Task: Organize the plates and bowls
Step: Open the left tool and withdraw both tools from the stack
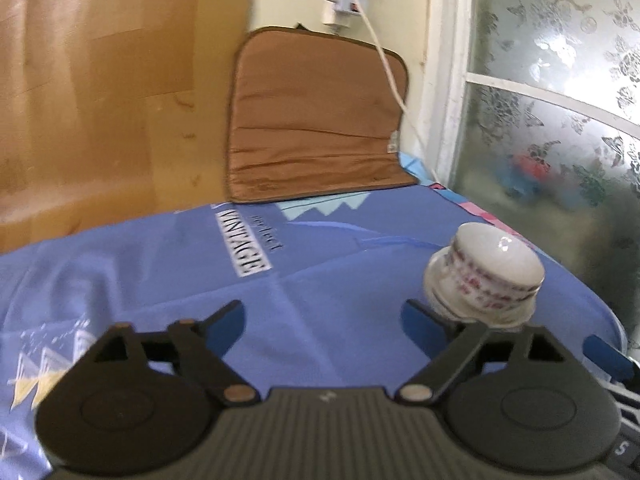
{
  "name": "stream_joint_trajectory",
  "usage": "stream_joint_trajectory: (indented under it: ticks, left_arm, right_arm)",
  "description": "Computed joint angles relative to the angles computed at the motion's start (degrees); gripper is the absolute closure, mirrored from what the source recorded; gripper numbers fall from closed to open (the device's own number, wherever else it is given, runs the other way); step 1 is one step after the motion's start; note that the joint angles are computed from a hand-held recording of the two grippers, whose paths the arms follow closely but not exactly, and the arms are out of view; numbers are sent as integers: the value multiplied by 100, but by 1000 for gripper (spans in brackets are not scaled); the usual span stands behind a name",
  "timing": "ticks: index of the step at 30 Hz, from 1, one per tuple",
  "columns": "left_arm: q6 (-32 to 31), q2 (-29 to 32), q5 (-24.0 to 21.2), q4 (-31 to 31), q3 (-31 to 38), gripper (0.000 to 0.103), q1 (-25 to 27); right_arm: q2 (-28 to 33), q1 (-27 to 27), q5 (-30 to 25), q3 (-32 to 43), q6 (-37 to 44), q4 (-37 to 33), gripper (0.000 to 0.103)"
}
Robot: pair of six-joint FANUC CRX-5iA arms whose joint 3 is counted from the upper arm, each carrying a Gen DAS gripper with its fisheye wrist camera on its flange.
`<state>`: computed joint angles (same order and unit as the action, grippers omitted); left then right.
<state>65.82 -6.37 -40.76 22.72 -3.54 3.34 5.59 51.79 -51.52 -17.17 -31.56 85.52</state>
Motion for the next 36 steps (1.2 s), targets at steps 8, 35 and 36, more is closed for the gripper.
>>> stream_joint_trajectory:
  ticks: [8,35,36]
  left_arm:
    - [-183,-393,-68,-24,-494,2,164]
    - [34,-847,-267,-629,-770,0,285]
    - [111,-849,-284,-756,-739,0,261]
  right_arm:
    - [5,328,-373,62,132,-333,0]
    - [-27,735,-624,171,481,-976,0]
    - [-27,729,-612,172,485,-970,0]
